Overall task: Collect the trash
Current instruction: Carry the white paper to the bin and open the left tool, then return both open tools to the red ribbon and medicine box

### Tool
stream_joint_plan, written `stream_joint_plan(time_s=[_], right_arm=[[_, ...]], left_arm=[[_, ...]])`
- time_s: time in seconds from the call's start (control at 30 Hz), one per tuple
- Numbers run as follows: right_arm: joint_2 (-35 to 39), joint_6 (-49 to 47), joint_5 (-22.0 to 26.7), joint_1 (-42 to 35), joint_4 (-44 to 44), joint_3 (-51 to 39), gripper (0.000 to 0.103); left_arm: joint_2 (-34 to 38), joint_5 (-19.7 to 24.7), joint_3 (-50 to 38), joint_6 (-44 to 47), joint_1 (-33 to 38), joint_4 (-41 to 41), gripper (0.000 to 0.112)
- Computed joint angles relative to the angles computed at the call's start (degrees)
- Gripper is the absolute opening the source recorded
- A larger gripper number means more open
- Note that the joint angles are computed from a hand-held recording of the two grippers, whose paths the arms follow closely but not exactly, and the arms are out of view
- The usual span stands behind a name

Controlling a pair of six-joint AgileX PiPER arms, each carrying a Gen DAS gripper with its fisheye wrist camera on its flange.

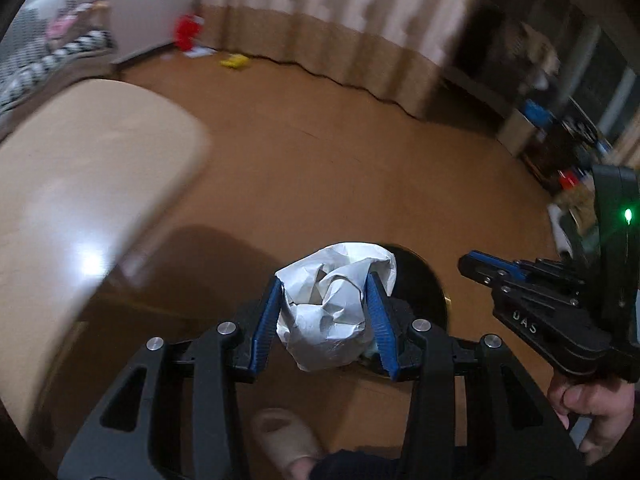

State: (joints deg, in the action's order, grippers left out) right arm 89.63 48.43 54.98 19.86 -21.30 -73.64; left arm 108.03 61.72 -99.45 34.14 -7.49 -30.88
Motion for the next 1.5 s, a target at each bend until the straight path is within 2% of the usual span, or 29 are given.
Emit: stream_joint_plan(time_s=[0.1, 0.3, 0.43, 0.57, 0.6, 0.63, 0.7, 1.03, 1.1, 1.13, 1.17, 1.2, 1.23, 1.27, 1.33, 1.4, 1.5], right_arm=[[-2.7, -1.4, -3.6, -6.7, 3.1, 6.7, 0.008], [-2.6, -8.6, -7.8, -15.3, 10.3, 11.8, 0.008], [-2.5, -8.8, -8.3, -16.1, 11.1, 11.3, 0.008], [-1.8, -8.4, -7.8, -15.9, 11.0, 10.2, 0.008], [-1.4, -7.1, -7.7, -15.3, 10.3, 9.9, 0.008], [-1.4, -6.5, -7.8, -15.1, 10.2, 9.9, 0.008], [-1.3, -6.6, -8.3, -15.6, 10.6, 10.2, 0.008], [-0.7, -8.6, -8.9, -16.5, 12.7, 9.8, 0.008], [-0.5, -8.9, -8.7, -16.4, 13.0, 9.8, 0.008], [-0.4, -8.9, -8.5, -16.5, 13.0, 9.6, 0.010], [-0.3, -9.0, -8.4, -16.5, 13.3, 9.4, 0.025], [-0.4, -9.3, -8.5, -16.7, 13.7, 9.3, 0.044], [-0.4, -9.6, -8.7, -17.1, 13.7, 9.2, 0.081], [-0.9, -8.0, -9.0, -16.5, 12.3, 9.5, 0.089], [-1.5, -5.4, -9.0, -15.3, 9.6, 9.3, 0.089], [-1.3, -5.9, -8.8, -14.8, 10.8, 8.8, 0.089], [-0.3, -4.1, -6.9, -12.1, 8.6, 6.7, 0.089]], left_arm=[[2.3, -3.8, 2.4, -1.0, -6.5, 1.8, 0.043], [9.0, -5.6, 0.6, -2.4, -12.2, 3.5, 0.043], [13.5, -4.1, -3.8, -3.3, -12.7, 2.9, 0.043], [14.7, -4.3, -4.1, -3.6, -13.8, 2.5, 0.044], [15.2, -3.7, -4.8, -3.9, -13.9, 2.5, 0.053], [15.9, -3.1, -5.5, -3.9, -13.8, 1.8, 0.071], [15.2, -4.4, -4.2, -3.3, -13.7, 0.7, 0.081], [13.6, -4.5, -4.2, -3.6, -13.6, 2.0, 0.081], [12.8, -4.3, -4.2, -3.6, -12.9, 2.2, 0.085], [12.1, -4.4, -4.0, -3.6, -12.3, 2.3, 0.087], [11.6, -4.2, -3.8, -3.4, -11.7, 2.3, 0.088], [11.0, -3.8, -3.8, -2.9, -10.8, 2.0, 0.090], [10.5, -3.5, -3.8, -2.6, -10.0, 1.8, 0.091], [10.1, -3.2, -4.0, -2.3, -9.2, 1.7, 0.092], [9.2, -2.2, -4.7, -2.3, -7.1, 1.6, 0.092], [8.6, -1.0, -5.5, -1.8, -4.8, 1.1, 0.093], [7.5, 0.5, -6.6, -0.8, -1.0, 0.6, 0.093]])
